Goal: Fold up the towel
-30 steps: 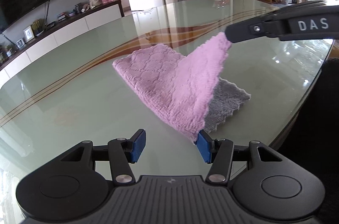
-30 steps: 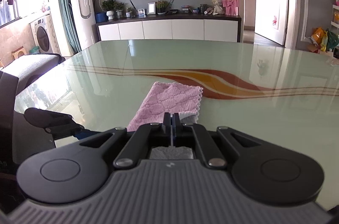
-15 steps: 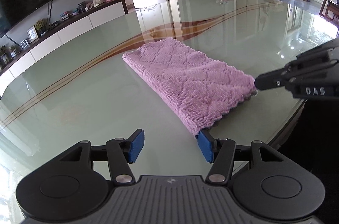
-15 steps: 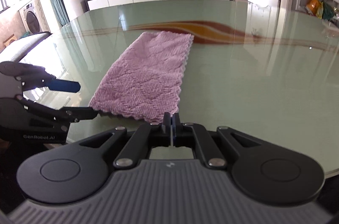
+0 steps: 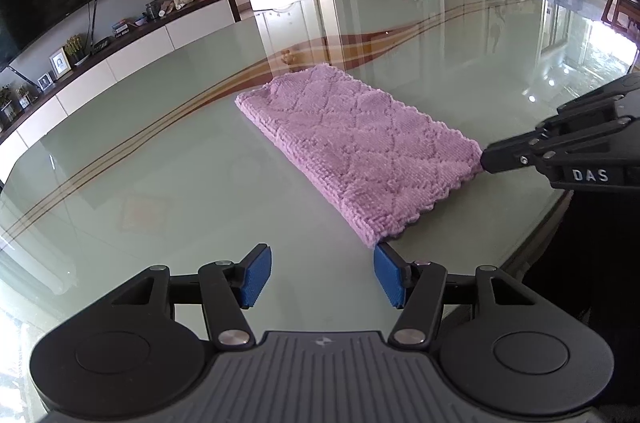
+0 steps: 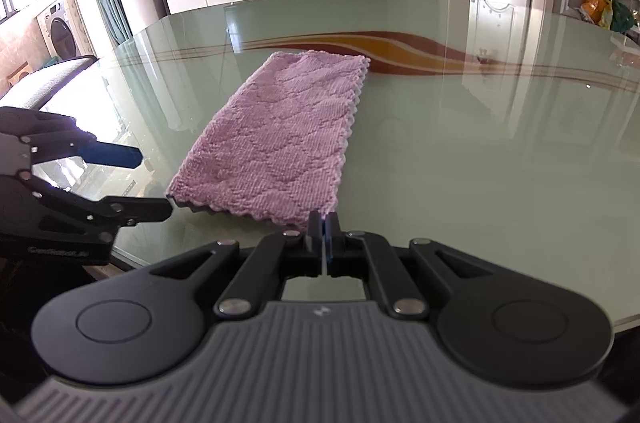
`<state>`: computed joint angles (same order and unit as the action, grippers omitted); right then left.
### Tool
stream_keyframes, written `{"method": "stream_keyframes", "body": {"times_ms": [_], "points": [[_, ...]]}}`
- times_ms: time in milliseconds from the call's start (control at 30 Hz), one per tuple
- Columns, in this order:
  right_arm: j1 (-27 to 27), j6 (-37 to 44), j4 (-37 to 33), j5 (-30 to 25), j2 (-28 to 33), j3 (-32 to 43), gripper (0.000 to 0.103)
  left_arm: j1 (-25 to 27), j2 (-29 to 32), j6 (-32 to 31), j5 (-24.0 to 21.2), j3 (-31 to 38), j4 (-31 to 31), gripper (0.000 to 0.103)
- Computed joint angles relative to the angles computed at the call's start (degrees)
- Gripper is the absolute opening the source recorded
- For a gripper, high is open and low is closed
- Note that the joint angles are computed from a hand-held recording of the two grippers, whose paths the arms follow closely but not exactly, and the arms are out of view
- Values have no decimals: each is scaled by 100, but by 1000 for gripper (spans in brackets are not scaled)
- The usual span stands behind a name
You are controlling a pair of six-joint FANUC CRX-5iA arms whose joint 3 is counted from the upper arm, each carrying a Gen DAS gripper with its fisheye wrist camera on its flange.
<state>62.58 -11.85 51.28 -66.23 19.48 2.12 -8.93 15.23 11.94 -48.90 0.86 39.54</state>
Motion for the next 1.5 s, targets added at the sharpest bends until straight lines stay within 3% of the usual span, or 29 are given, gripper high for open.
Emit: {"method": "stream_keyframes", "body": {"times_ms": [100, 200, 300, 400, 567, 633, 700, 767, 833, 900, 1033, 1100, 1133, 1200, 1333, 1433, 1500], "points": [[0, 24, -6, -6, 9, 7, 2, 91, -102, -311, -135, -113, 445, 61], [1, -9, 2, 0, 2, -15, 2, -6, -89, -353, 322, -176, 728, 67], [1, 6, -5, -9, 10, 4, 2, -133, 181, 49, 473, 131, 502, 67], [6, -14, -4, -15, -2, -3, 2, -239, 383, 279, 462, 397, -139, 67], [-13, 115, -87, -8, -1, 69, 4, -186, 411, 396, 422, 396, -66, 71], [-8, -201, 301, 23, -127, -114, 14, -183, 398, 304, 440, 368, -40, 71], [-47, -286, 789, 78, -184, -268, 37, -182, 386, 272, 443, 348, -27, 71], [-229, -317, 1514, 580, -328, -591, 39, -171, 378, 280, 421, 334, -13, 71], [-676, -162, 2094, 1923, -551, -1000, 38, -174, 378, 260, 428, 333, 5, 72], [-1106, 479, 2127, 2988, -510, -1031, 36, -176, 387, 278, 435, 346, 2, 73], [-1476, 2671, 1064, 3777, -167, -600, 36, -167, 467, 432, 350, 489, -87, 78], [-1542, 3924, -85, 3712, -1, -201, 37, -165, 473, 415, 356, 492, -85, 79], [-1517, 4290, -323, 3429, 80, -24, 38, -160, 482, 426, 345, 497, -73, 80], [-1531, 4343, -248, 3115, 123, 12, 50, -148, 504, 452, 319, 511, -47, 80], [-1596, 3430, 606, 2837, -16, -360, 52, -144, 488, 416, 388, 426, 66, 81], [-1661, 3086, 871, 3203, -114, -523, 53, -134, 517, 442, 346, 478, 41, 81], [-1645, 3661, 754, 3319, 82, -322, 55, -135, 526, 456, 330, 499, 19, 81]]}}
